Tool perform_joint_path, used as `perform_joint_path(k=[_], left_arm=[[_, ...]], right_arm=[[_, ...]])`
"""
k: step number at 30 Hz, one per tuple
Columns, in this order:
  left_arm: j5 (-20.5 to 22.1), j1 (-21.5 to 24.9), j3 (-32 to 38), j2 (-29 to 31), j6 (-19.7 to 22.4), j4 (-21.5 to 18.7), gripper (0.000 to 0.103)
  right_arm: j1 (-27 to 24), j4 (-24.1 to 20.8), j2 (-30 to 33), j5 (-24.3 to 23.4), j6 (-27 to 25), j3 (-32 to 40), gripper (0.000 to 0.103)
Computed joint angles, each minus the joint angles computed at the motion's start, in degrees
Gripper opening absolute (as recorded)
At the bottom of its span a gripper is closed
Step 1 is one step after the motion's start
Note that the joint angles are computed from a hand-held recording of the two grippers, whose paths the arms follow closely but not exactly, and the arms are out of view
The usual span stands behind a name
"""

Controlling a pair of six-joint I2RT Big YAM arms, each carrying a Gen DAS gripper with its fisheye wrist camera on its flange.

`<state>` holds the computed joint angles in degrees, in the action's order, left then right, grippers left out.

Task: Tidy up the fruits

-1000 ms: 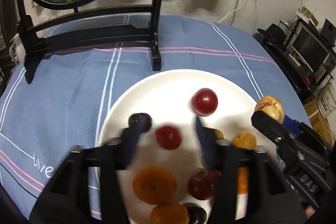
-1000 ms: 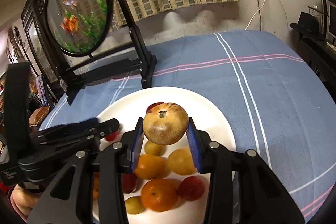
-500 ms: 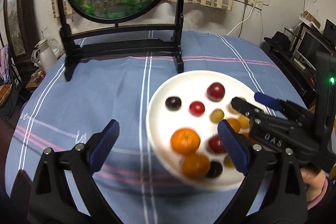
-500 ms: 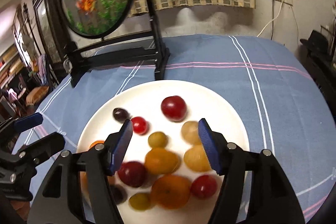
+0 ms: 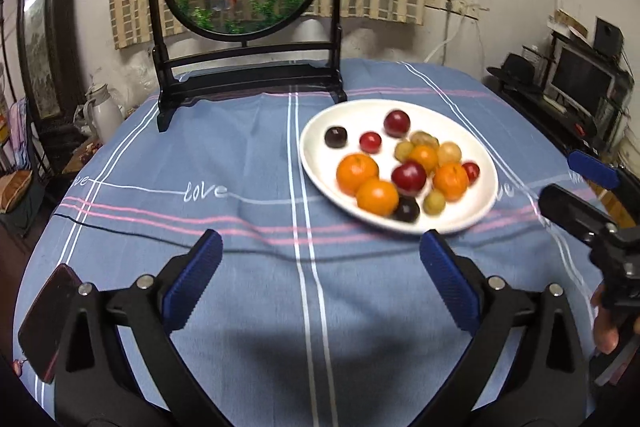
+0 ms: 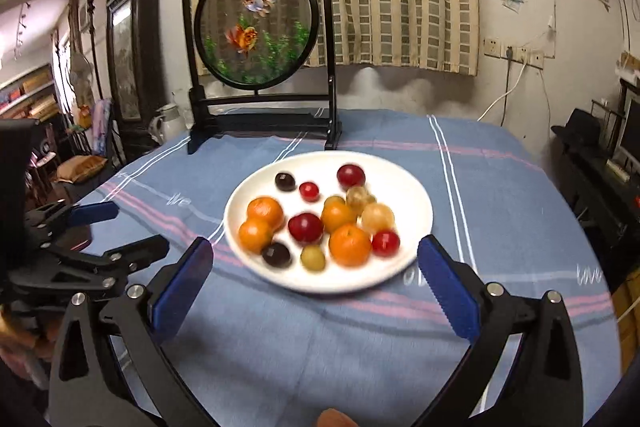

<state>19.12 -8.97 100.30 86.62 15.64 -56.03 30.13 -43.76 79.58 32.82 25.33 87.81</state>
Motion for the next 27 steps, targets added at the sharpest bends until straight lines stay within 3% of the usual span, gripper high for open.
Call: perform_joint_path(k=[3,7,9,13,27], left_arm=[[0.62,0.48,-5.16,-2.83,1.45,3.45,0.101],[0.19,0.61,-7.69,-4.22,2.86,2.98,0.101],[-0.2,0.43,-8.97,-5.07,3.76,3.25,0.101],[-0.1,0.22,-10.72,-6.43,4.32,3.88,0.101],[0.04,-0.03,-12.66,-8.02,5.27,4.36,0.101]], right_arm=[[1.12,-1.17,-2.06,0.38,1.79,-3.39,0.102],[2.78,-4.4,-3.55,0.72,2.83,-5.85,0.102],[3.39,-4.26,-4.64,-0.64,2.34,-7.41,0.102],[4.75,-4.72,-5.52,2.41,2.01,-8.64,0.102],[3.85,-6.13,-5.04,2.19,4.53,-8.31,0.102]])
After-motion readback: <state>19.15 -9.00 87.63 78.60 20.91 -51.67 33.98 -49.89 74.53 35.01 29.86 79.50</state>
